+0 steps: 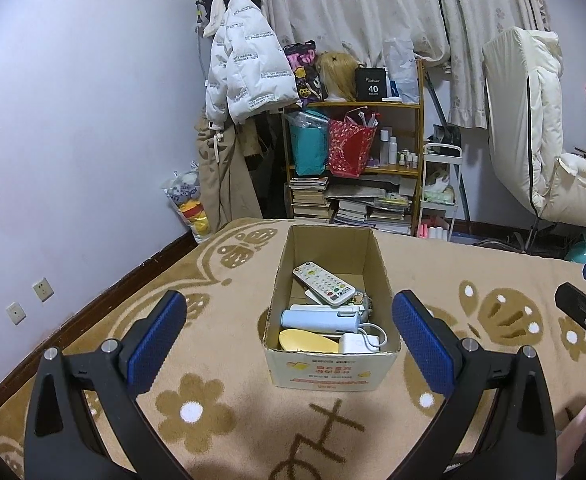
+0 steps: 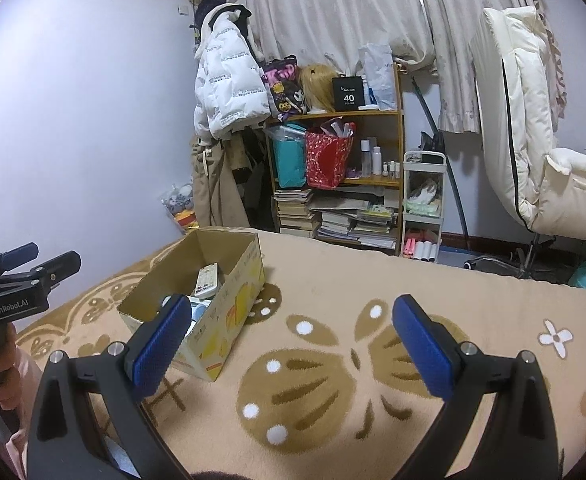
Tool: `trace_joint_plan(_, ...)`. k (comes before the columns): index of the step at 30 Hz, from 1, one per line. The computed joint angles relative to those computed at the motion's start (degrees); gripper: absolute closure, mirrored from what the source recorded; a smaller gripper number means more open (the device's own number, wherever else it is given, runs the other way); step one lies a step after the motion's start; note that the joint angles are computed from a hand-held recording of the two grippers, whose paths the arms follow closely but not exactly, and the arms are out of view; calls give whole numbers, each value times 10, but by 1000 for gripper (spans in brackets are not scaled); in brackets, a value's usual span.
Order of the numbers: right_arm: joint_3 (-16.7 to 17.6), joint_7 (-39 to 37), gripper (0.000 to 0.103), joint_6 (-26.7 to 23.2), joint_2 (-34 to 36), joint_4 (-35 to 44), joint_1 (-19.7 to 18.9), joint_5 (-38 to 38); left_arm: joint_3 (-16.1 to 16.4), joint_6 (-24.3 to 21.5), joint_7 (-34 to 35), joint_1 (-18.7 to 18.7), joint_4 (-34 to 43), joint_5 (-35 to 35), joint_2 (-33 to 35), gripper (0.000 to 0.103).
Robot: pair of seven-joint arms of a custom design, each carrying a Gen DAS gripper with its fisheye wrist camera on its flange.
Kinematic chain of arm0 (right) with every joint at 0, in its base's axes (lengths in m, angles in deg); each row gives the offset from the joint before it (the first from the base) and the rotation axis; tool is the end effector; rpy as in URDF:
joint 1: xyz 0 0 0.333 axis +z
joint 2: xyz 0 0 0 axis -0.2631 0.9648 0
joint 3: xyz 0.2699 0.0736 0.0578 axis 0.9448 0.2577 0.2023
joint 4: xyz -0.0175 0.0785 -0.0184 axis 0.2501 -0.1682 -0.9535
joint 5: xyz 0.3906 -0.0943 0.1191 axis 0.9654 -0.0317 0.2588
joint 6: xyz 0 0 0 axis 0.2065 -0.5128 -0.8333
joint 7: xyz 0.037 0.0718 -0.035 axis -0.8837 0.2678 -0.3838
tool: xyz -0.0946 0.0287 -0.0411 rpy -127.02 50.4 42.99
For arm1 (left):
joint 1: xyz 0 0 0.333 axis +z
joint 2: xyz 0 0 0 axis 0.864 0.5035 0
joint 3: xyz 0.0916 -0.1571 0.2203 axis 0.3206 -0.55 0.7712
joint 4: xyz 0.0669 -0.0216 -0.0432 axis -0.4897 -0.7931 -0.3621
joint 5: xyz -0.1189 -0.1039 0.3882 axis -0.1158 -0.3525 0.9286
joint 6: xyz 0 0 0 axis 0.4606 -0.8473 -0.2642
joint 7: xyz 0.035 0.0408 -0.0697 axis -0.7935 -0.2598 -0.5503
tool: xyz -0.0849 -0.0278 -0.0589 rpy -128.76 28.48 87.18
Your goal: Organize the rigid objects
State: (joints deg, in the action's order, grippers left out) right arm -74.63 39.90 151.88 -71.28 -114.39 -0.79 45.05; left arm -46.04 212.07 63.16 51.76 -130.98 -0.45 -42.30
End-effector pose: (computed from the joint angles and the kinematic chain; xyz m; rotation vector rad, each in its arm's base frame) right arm 0.6488 0.1656 0.6095 -1.6521 1.2631 -0.6670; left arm 0.5879 -0.2109 0.6179 -1.6475 1.3448 -0.7198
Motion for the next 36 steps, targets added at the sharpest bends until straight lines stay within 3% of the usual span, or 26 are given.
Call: trace_joint_plan(36, 1, -7, 0, 0, 0, -2, 2, 7, 2, -11, 0, -5, 11, -4, 9, 1)
